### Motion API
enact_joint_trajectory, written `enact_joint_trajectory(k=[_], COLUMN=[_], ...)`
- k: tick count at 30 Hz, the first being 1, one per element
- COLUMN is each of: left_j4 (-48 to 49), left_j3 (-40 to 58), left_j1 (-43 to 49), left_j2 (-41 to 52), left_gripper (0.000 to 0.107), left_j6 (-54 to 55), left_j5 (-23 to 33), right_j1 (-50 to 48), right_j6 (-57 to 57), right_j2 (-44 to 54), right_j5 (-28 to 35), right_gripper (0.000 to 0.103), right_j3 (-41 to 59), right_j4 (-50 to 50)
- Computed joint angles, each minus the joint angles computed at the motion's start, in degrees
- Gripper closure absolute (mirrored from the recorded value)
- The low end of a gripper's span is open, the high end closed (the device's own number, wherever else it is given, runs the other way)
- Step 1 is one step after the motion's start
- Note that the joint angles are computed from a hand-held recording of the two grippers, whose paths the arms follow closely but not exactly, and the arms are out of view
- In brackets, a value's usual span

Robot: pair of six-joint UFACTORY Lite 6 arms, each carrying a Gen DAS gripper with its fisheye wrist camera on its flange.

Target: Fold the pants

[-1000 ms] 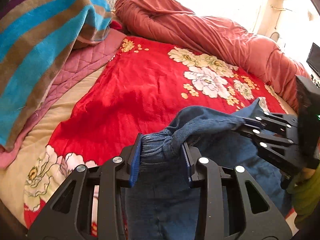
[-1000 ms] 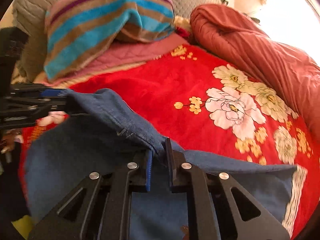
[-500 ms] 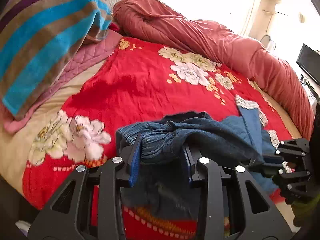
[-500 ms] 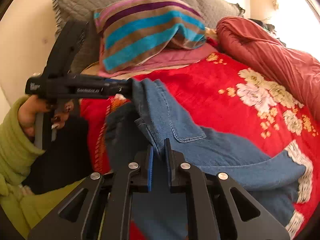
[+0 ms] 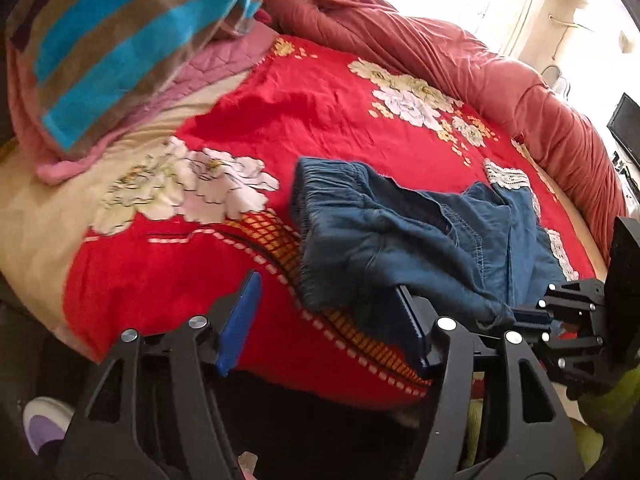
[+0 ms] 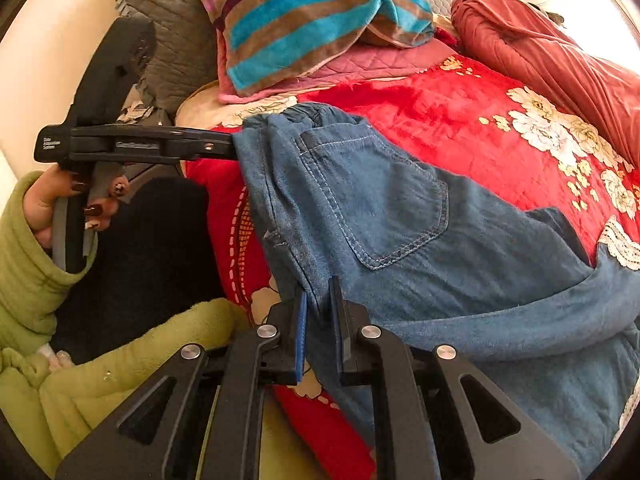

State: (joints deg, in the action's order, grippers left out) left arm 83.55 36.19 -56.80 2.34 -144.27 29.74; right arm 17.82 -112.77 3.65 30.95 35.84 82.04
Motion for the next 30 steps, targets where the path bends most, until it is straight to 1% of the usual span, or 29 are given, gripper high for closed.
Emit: enact_joint_trajectory(k=[2, 5, 7, 8, 9, 10, 11, 12, 13, 14, 15, 16, 17, 18, 19, 20, 22, 23, 25, 26, 27, 28, 29, 30], left_j4=[-5.7, -8.9, -12.6, -13.1, -12.3, -10.8, -9.6, -8.3, -7.3, -6.7, -6.3, -6.5, -4.2, 0.4, 3.3, 4.2, 2.8, 3.6, 7.7, 9.2, 8.6, 7.6, 7.1, 6.3], left_j3=[-0.1, 1.1, 4.2, 5.9, 7.3, 9.7, 11.8, 13.4, 15.3, 16.3, 17.2, 17.8, 17.2, 16.0, 15.0, 14.6, 14.9, 14.4, 13.0, 12.7, 12.9, 13.0, 13.2, 12.7], left_j1=[-3.2, -6.3, -8.1, -8.5, -8.5, -7.7, -6.4, -4.9, -3.1, -1.9, -0.6, 0.4, 1.0, 1.5, 1.5, 1.0, 0.5, 0.4, 0.4, 0.4, 0.1, -0.1, 0.0, -0.3], left_j2=[-2.1, -4.1, -3.4, -2.7, -1.7, 0.4, 2.9, 5.1, 8.4, 10.6, 13.3, 16.1, 17.2, 17.6, 17.4, 17.4, 17.6, 17.4, 16.8, 16.8, 16.8, 16.6, 16.5, 15.4], left_gripper=[0.051, 0.053, 0.053, 0.053, 0.053, 0.053, 0.057, 0.065, 0.068, 0.070, 0.070, 0.071, 0.072, 0.073, 0.073, 0.073, 0.073, 0.073, 0.073, 0.073, 0.073, 0.073, 0.073, 0.073], left_j6=[3.6, 6.2, 10.6, 12.2, 13.1, 14.1, 15.0, 15.4, 15.6, 15.5, 15.2, 14.7, 11.9, 6.8, 3.4, 2.5, 4.3, 3.3, -1.4, -3.1, -2.9, -2.2, -1.9, -2.1], left_j5=[3.7, 7.8, 11.6, 12.8, 12.8, 11.4, 9.1, 6.3, 2.9, 0.8, -1.4, -3.1, -4.6, -6.0, -6.5, -5.9, -5.2, -5.2, -5.4, -5.6, -5.4, -5.0, -4.9, -4.6], right_j1=[0.0, 1.2, 1.4, 1.6, 1.9, 2.0, 1.6, 1.0, -0.5, -1.6, -3.3, -5.1, -6.3, -6.5, -6.4, -6.0, -4.1, -2.9, -1.1, -1.5, -2.0, -3.4, -5.2, -6.8], right_j6=[-0.1, -2.7, -2.0, -2.4, -2.6, -1.9, -0.1, 1.3, 2.6, 3.6, 4.2, 3.5, 2.1, 1.6, 1.4, 1.6, 4.0, 6.3, 9.4, 8.1, 8.2, 10.5, 11.2, 10.6], right_j2=[-0.3, 0.8, 2.7, 2.8, 2.6, 2.3, 1.6, 1.1, -0.5, -1.7, -3.0, -4.0, -5.2, -5.4, -4.7, -3.2, 1.3, 4.7, 8.3, 9.1, 8.8, 8.0, 6.9, 5.7], right_j5=[0.6, -1.1, -1.2, -1.4, -1.4, -1.3, -0.4, 0.7, 2.5, 4.0, 6.1, 8.1, 8.1, 7.3, 6.2, 4.7, 0.2, -2.2, -6.4, -6.3, -5.5, -3.6, -1.3, 0.1], right_gripper=[0.094, 0.094, 0.094, 0.093, 0.091, 0.090, 0.088, 0.085, 0.083, 0.082, 0.081, 0.078, 0.076, 0.074, 0.073, 0.073, 0.073, 0.073, 0.073, 0.073, 0.073, 0.072, 0.070, 0.066], right_j3=[-0.2, -0.5, 0.1, 0.0, -0.3, -0.3, -0.2, 0.1, -0.1, 0.0, -0.1, -0.1, -0.5, -0.5, 0.0, 0.8, 3.0, 4.7, 5.6, 5.7, 5.6, 5.8, 5.8, 5.4], right_j4=[-0.5, 1.7, 1.7, 1.8, 1.6, 0.5, -1.8, -3.4, -5.1, -6.3, -7.0, -6.9, -5.3, -4.4, -3.3, -2.4, -1.6, -2.9, -5.0, -3.5, -3.7, -6.3, -7.5, -7.6])
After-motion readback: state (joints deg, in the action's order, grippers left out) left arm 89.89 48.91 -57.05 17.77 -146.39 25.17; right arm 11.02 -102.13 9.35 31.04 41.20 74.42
